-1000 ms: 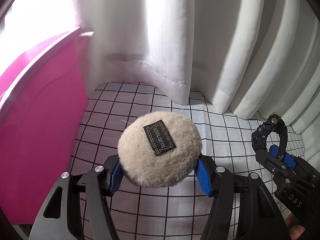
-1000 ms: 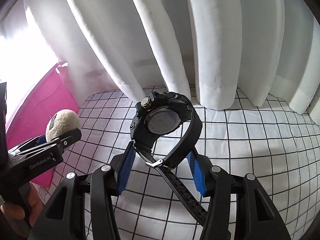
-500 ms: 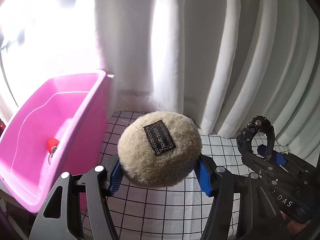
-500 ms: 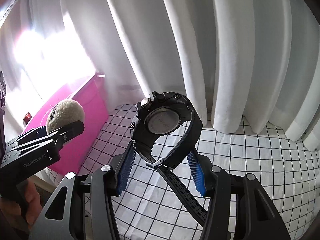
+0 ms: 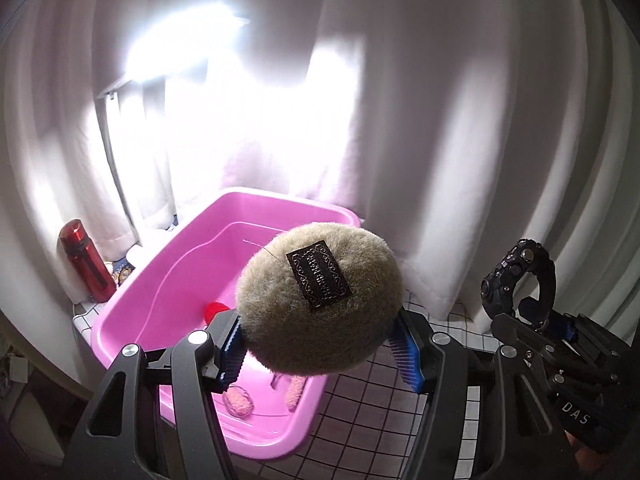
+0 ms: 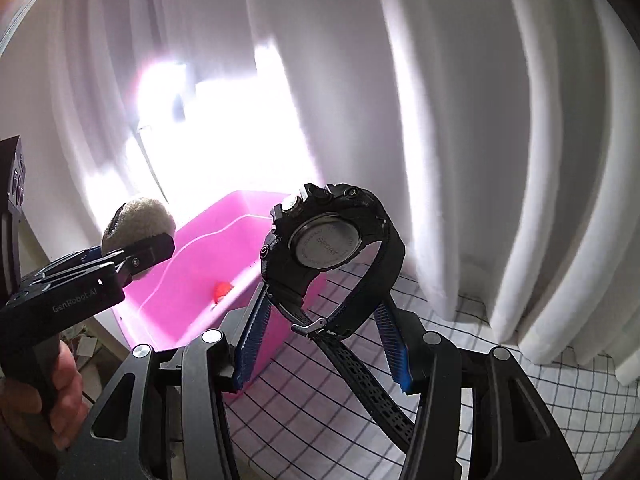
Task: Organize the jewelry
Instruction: 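Carry the pouch and the watch over the pink tub with both tools, then open the left tool to drop the pouch while the right tool drops the watch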
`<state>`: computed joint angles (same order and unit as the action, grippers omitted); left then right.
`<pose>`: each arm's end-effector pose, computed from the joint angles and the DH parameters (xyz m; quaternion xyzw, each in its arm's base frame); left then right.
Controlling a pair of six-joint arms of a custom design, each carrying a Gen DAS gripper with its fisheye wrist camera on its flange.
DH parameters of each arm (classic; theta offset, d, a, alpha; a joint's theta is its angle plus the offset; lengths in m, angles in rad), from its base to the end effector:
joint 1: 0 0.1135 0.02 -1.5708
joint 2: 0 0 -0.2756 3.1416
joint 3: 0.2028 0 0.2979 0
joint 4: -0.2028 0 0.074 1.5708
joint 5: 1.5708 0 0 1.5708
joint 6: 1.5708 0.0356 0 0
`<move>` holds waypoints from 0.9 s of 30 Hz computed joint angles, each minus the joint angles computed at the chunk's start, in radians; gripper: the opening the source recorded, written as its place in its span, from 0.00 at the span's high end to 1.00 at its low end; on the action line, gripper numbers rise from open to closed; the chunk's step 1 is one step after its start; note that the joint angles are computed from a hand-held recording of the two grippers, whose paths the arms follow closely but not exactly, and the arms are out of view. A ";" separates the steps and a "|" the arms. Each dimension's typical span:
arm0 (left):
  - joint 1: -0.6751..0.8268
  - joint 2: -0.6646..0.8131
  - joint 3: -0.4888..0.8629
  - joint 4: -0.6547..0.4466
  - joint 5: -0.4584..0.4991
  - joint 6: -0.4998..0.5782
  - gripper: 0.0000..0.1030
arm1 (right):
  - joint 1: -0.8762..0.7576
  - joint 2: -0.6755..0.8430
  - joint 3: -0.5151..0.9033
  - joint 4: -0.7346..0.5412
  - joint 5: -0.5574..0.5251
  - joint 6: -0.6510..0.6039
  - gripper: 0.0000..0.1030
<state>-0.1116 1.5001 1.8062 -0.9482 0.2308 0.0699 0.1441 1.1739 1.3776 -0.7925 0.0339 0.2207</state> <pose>0.3446 -0.0468 0.4685 0.1319 0.8798 -0.1122 0.4426 0.2755 0.0388 0.4246 0.0418 0.8808 0.0708 0.4663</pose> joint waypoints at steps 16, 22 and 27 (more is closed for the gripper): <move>0.211 0.246 0.126 -0.005 -0.038 0.025 0.42 | 0.175 0.554 0.482 -0.079 -0.027 -0.033 0.51; 0.200 0.331 0.169 -0.022 -0.092 0.023 0.42 | 0.187 0.701 0.630 -0.171 -0.019 -0.044 0.51; 0.208 0.389 0.223 -0.067 -0.091 0.015 0.39 | 0.181 0.785 0.717 -0.231 -0.005 -0.038 0.51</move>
<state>0.0966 1.8890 2.0295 -1.0147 0.1394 0.0852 0.3252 1.9589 2.0942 -1.0235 0.0289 0.1829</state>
